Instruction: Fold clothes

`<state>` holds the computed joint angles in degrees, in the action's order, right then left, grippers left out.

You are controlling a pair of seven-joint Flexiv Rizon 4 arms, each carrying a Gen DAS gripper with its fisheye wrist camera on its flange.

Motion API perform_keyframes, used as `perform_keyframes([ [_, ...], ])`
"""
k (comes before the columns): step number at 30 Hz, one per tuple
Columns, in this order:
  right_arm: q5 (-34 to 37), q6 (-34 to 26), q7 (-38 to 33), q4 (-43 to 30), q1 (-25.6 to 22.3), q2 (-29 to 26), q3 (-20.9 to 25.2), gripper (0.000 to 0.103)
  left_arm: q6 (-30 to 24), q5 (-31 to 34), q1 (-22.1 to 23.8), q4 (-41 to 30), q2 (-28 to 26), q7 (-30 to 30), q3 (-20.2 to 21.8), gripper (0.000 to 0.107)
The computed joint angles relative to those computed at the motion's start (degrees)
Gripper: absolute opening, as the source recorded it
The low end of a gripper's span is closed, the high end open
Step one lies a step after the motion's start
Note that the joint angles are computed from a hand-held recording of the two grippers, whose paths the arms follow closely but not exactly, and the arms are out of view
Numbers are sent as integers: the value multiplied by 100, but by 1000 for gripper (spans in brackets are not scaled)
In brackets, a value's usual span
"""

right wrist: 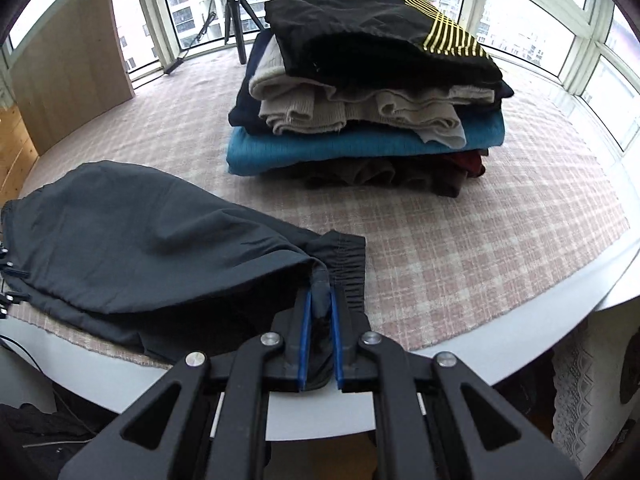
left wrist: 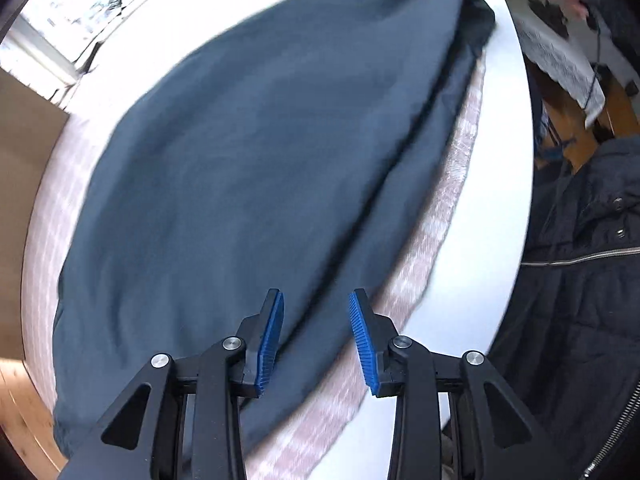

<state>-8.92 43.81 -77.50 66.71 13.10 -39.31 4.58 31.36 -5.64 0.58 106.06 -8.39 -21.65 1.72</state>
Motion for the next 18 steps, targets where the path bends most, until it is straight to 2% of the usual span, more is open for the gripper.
perform_keyframes([
  [3, 44, -33, -148, -89, -34, -20, 55, 9, 56, 201, -102, -41, -136, -345, -35, 33],
  [7, 104, -104, -301, -159, -48, -39, 89, 9, -32, 109, -148, -77, -172, -664, -63, 32],
  [8, 120, -134, -332, -188, -52, -50, 93, 9, -65, 122, -165, -82, -165, -731, -68, 28],
  [9, 135, -164, -362, -216, -56, -61, 97, 9, -122, 129, -184, -91, -154, -800, -76, 18],
  [12, 190, -205, -434, -281, -76, -73, 104, 9, -82, 125, -232, -45, -99, -938, -89, 6],
  [14, 229, -231, -484, -347, -90, -89, 114, 9, 17, 94, -256, -43, -70, -1099, -94, 2],
  [18, 256, -269, -550, -516, -83, -143, 103, 9, 153, -77, -265, -115, 10, -1329, -115, 1],
])
